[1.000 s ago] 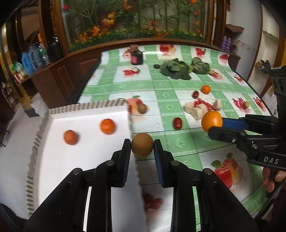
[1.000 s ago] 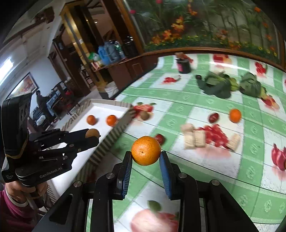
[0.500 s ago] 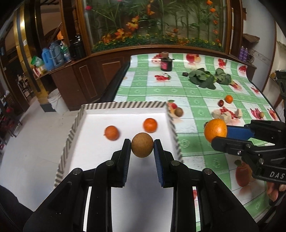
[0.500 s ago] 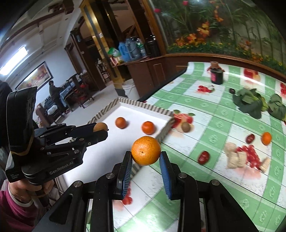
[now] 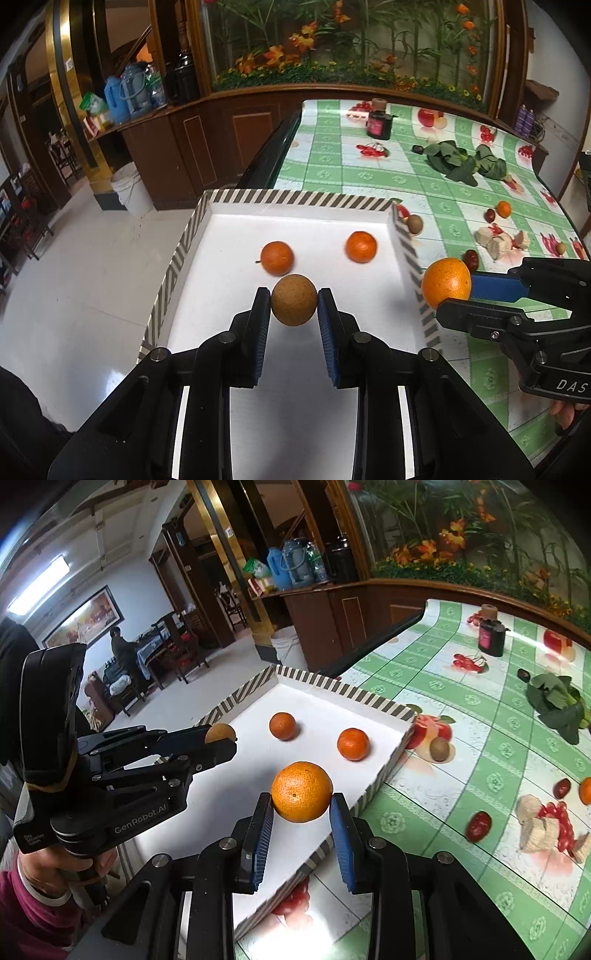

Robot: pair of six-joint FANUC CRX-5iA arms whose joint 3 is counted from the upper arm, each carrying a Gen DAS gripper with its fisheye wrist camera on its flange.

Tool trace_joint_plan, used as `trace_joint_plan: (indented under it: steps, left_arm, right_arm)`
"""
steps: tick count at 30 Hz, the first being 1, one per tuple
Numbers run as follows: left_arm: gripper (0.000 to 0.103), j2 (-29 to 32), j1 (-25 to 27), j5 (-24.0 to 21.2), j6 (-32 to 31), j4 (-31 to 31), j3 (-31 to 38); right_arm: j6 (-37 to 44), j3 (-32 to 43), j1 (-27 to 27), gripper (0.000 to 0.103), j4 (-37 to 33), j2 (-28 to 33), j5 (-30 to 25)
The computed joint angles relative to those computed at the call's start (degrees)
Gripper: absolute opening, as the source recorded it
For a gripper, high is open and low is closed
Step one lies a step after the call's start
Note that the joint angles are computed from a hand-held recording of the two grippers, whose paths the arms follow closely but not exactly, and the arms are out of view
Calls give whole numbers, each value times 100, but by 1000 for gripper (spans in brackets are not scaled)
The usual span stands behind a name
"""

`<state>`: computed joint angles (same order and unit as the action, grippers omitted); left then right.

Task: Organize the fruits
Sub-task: 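Carry the orange and brown fruit into the white tray and release both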

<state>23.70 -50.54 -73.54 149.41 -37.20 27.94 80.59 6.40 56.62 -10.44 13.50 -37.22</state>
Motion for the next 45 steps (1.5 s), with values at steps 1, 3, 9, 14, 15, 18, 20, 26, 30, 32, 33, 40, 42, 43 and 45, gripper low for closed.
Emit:
trace_joint_plan:
  steps: [1,3,9,14,15,18,20,26,30,32,33,40,42,43,45]
  left_arm:
    - [25,0,29,14,0,26,-19]
    - [25,-10,108,73,1,115,-84]
    - [25,17,272,188,-50,301,-159]
    - [25,46,435,319,-138,532,-225]
    - [25,48,471,358,-153,592,-243]
    - [25,68,544,401,-206,716,-271]
    - [25,71,574,417,-224,772,-301]
    - [26,114,603,309,-216,802,-270]
    - [26,160,632,239,-165,862,-238]
    - [26,177,654,221,-135,906,-224]
    - [26,174,665,229,-129,932,-232]
    - [57,93,576,203,126,799,-261]
    - [57,111,493,150,159,694,-188]
    - [57,134,444,106,168,636,-135]
    - [57,175,337,64,186,550,-23]
  right_arm:
    - [27,76,-5,30,-24,69,-46]
    - [78,168,-14,30,-60,150,-110]
    - [177,434,-81,30,-168,401,-284]
    - [260,636,-114,30,-233,597,-415]
    - [280,702,-118,30,-238,655,-458]
    - [292,849,-111,30,-190,790,-553]
    - [326,945,-100,30,-162,870,-620]
    - [322,1281,-65,30,19,1203,-897]
    - [146,1258,33,31,432,1290,-862]
    - [143,1296,34,31,492,1326,-901]
    - [151,1315,37,31,518,1343,-930]
    - [206,1182,9,31,434,1182,-908]
    - [145,994,-3,31,412,1006,-761]
    - [131,852,-34,31,339,866,-647]
    - [89,661,-86,31,219,662,-517]
